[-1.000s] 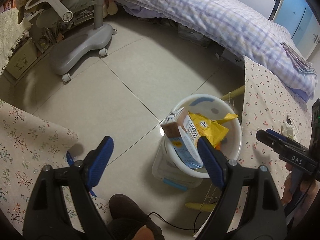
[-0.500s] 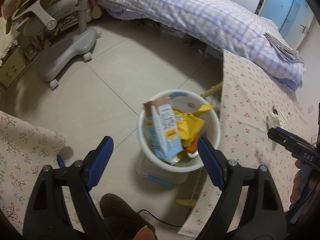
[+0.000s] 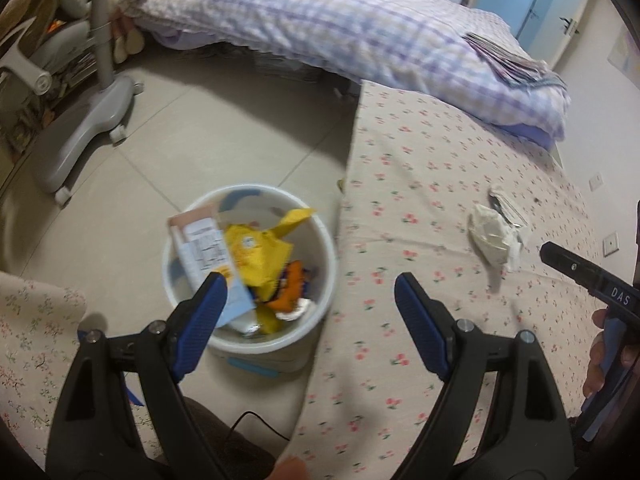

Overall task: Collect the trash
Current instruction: 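Move both tools back over the crumpled tissue and white wrapper, then grasp the crumpled white tissue with the left tool while the right tool grasps the white wrapper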

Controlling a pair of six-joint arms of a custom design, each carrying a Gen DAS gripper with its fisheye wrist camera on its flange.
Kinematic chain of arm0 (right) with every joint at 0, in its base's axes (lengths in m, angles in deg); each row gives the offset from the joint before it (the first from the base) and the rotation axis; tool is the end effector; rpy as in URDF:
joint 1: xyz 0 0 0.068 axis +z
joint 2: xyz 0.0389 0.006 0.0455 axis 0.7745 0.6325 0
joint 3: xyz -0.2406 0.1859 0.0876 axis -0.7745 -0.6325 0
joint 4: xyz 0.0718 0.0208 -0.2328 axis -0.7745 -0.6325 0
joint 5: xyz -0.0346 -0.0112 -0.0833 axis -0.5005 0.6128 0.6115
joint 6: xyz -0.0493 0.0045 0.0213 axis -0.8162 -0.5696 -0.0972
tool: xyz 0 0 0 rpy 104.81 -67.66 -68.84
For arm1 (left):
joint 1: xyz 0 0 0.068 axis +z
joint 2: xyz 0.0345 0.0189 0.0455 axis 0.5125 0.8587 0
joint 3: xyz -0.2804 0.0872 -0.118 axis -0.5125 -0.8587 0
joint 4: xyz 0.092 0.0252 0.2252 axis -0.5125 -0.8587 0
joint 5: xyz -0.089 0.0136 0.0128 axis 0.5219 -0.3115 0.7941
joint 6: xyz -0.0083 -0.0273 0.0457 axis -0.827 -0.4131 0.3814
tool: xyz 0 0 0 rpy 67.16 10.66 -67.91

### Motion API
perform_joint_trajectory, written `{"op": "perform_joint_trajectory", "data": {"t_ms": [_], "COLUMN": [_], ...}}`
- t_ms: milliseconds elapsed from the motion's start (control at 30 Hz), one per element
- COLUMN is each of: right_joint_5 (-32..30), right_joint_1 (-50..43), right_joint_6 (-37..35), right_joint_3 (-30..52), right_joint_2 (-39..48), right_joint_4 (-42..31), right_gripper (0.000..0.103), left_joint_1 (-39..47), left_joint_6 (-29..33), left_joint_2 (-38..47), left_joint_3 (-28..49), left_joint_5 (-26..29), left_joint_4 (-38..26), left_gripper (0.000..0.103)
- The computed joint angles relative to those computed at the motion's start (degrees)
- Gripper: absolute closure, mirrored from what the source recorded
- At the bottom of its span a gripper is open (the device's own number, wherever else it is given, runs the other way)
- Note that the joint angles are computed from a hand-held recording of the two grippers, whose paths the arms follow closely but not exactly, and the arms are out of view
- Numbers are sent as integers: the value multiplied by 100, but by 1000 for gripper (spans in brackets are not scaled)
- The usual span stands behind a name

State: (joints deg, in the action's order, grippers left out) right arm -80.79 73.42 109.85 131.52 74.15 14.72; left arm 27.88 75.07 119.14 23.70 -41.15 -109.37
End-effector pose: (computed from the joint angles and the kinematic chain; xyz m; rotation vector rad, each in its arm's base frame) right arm 0.2747 0.1132 0.2311 0.3165 2.5592 0.3493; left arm 0.3239 -0.0229 0.2367 0.2247 2.6379 -0.2231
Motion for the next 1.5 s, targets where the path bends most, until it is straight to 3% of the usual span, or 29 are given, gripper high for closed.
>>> {"op": "perform_joint_trajectory", "data": {"t_ms": [567, 1067, 1267, 1367, 1433, 1500], "right_joint_5": [-494, -861, -897, -903, -896, -883], "right_joint_1": [-1964, -3264, -3531, -3539, -3507, -3457], "right_joint_6": [-913, -1743, -1908, -1913, -1887, -1851], "right_joint_3": [-1014, -1327, -1384, -1374, -1361, -1345], "right_joint_2": [-1206, -1358, -1262, -1241, -1215, -1190], "right_joint_4": [-439, -606, -602, -608, -598, -591], "right_gripper": [30, 30, 30, 30, 30, 30], "left_joint_1": [-1750, -2629, -2764, -2795, -2792, -2764], "left_joint_6": [-658, -982, -1078, -1100, -1076, -1081], "left_joint_2": [478, 1411, 1744, 1872, 1909, 1863], "left_joint_3": [134, 562, 736, 832, 855, 805], "left_joint_5": [-407, 89, 109, 38, -16, -46], "left_joint_4": [425, 970, 1085, 1008, 971, 998], "left_gripper": [17, 19, 32, 49, 71, 74]}}
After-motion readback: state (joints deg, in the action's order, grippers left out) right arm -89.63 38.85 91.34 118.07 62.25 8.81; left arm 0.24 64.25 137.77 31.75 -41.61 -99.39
